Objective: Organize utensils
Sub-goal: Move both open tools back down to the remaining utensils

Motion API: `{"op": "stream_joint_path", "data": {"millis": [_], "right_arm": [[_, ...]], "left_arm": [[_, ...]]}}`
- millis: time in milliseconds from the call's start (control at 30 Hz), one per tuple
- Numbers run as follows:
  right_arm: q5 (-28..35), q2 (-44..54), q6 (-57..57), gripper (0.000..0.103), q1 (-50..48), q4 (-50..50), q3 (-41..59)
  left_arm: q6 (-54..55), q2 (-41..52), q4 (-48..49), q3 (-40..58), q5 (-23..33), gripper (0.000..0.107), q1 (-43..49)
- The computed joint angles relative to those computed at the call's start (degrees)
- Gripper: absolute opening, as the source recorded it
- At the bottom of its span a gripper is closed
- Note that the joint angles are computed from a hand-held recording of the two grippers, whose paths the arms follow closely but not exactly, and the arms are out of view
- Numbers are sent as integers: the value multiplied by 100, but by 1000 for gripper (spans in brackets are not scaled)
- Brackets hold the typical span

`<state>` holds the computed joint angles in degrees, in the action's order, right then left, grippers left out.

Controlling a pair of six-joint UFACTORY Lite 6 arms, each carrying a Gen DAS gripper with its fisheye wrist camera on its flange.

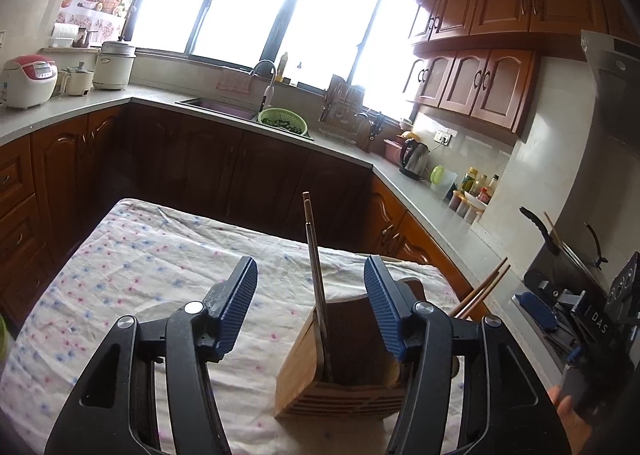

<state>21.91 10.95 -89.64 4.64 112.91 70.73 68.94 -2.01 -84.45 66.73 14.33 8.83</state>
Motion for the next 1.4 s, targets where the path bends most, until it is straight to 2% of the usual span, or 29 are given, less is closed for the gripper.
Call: {"op": "stream_joint_path", "data": {"millis": [33,67,100,133,300,433,567,1033,1267,1400], "right_arm": [[63,-85,-31,76,-20,33,-105],[106,-183,-63,80,-25,62,-217],[121,-288,-58,84,-27,49,-328],[143,-403,-63,88,-30,39,-450],[141,-1088,44,96,-18,-86,-1096],[84,-1736,207,97,35,-280,-1633],[-113,-2501,329,97,140,-427,-2274],[-192,-4392,2275,97,245,-2284,-3728],[-576,-5217,3707,97,695,-3680,-4268],[-917,-5729,5093,97,1070,-5048,-4614]], "left_arm": [[-200,-118,220,-91,33,69,41],[-407,-249,437,-198,37,81,76],[-525,-403,556,-335,40,86,112],[-528,-563,568,-484,89,87,169],[-1065,-1341,1284,-1169,429,92,494],[-1414,-2028,1769,-1742,811,93,870],[-1432,-2720,1849,-2304,1450,93,1529],[-1175,-4358,2187,-3355,3789,93,4118],[-816,-4909,2394,-3791,4662,94,5066],[-545,-5155,2502,-4062,5135,94,5614]]}}
